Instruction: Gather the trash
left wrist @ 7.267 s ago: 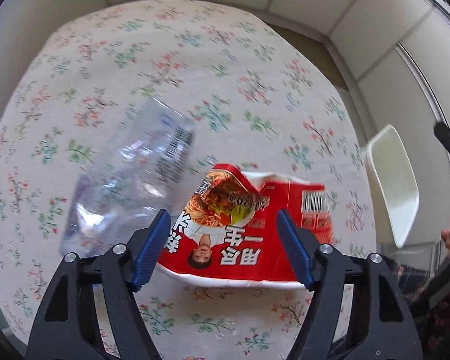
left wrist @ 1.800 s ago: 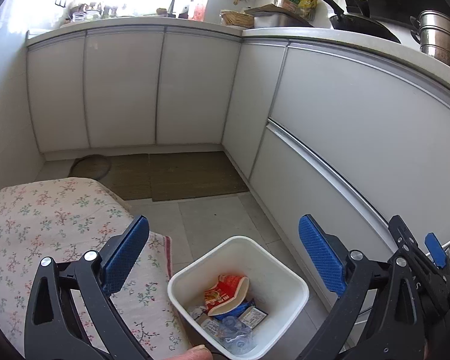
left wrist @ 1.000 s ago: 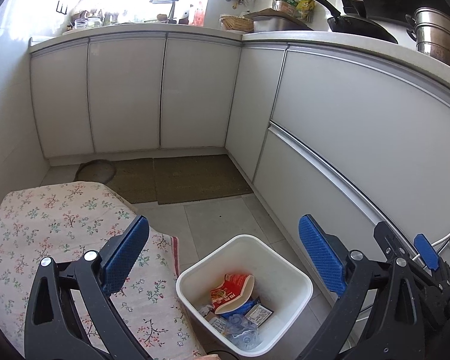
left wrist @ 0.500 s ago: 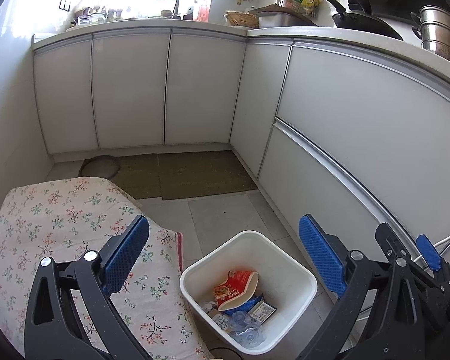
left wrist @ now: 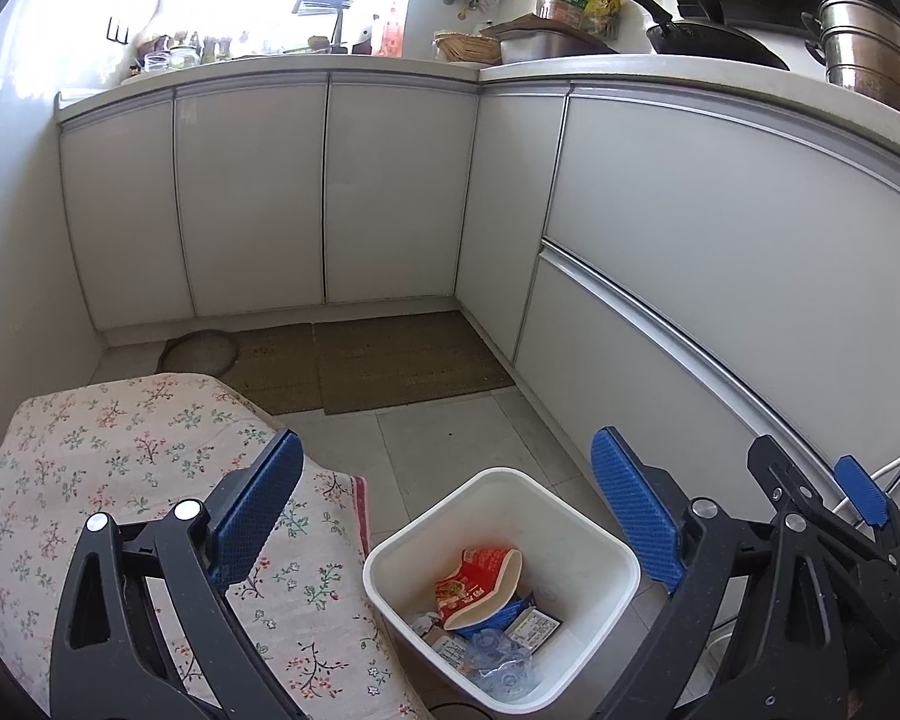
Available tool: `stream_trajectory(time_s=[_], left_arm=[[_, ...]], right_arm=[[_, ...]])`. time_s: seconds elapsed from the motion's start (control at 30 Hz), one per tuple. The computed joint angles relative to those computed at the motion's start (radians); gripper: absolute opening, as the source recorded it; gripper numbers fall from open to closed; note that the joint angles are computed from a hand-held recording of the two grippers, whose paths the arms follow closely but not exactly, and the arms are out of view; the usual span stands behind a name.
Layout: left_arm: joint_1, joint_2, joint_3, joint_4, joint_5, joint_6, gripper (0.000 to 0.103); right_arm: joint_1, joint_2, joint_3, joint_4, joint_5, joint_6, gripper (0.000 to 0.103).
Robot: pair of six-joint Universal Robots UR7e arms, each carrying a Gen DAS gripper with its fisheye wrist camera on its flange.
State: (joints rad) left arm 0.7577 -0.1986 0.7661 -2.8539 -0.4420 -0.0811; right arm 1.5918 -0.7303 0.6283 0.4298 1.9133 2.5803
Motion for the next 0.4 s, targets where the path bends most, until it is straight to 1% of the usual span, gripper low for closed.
stream_trajectory(time_s=[0.1,0.23,0.4], left_arm=[[0.000,-0.002,0.000,0.013,-0.001,-0.008,0.094],[0.001,-0.010,0.006,0.064,0.002,-0.063,0.096],[-0.002,-0.006,0.000,0.073,0.012,-0.065,0.096]], right_arm=[[0.001,-0.010,0.019,-0.019,0.001,0.002,0.096],[0.001,-0.028,0.054,-0.052,-0.001,0.003,0.096],[0.002,-0.043,0.082,-0.072,-0.002,0.004,0.096]])
